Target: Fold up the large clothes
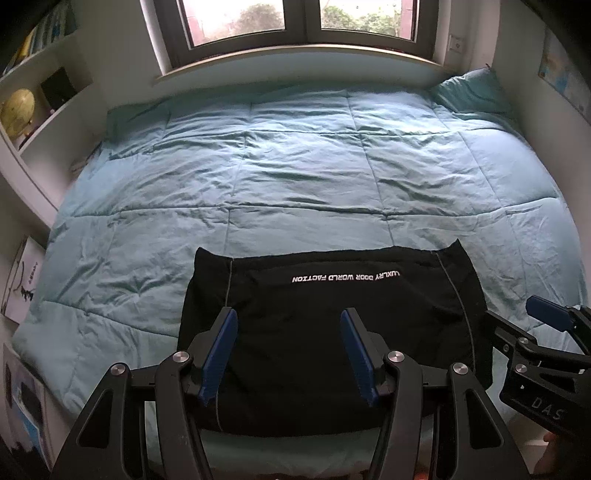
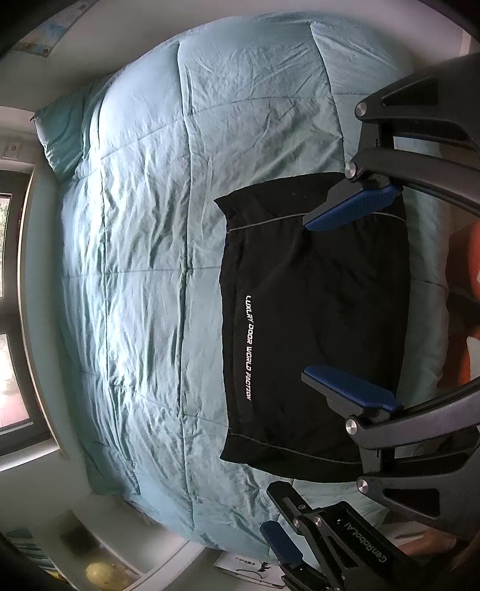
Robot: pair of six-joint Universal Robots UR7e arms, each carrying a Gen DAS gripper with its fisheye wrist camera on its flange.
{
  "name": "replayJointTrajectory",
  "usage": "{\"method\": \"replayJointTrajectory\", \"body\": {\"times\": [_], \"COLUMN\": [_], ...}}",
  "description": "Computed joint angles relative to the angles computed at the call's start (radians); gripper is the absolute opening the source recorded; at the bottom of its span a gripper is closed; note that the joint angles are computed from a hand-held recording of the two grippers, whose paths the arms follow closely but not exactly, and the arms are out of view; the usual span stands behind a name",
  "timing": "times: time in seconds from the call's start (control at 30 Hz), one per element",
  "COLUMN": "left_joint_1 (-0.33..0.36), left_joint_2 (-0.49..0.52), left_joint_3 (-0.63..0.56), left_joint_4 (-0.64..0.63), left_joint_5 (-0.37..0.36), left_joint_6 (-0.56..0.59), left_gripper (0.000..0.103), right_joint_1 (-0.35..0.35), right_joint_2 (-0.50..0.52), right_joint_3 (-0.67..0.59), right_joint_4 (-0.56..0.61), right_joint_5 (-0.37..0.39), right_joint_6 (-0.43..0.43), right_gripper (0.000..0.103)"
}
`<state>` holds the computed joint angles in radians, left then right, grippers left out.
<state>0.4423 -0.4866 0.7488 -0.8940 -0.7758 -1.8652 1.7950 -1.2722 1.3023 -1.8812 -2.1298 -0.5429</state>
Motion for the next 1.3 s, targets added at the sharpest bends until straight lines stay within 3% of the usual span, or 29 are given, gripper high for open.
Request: {"method": "replayJointTrajectory", "body": {"times": [0.6,1.3], "left_joint_1": [0.001,0.0], "left_joint_2": [-0.028,-0.008], "left_joint_3": [0.056,0.025], "left_joint_4": [-0.032,0.026], "left_joint_5": [-0.022,-0.033], "left_joint_6": [0.002,-0.026], "left_gripper": [0.06,0.06], "right_joint_1": [0.002,0.005], "right_joint_2": [-0.007,-0.002], "right_joint_3": [0.029,0.029], "right_joint_4": [0.006,-0.017], "right_joint_5": [-0.013,-0.012], "right_joint_6": [0.004,-0.016], "right_gripper": [0.077,0.077]}}
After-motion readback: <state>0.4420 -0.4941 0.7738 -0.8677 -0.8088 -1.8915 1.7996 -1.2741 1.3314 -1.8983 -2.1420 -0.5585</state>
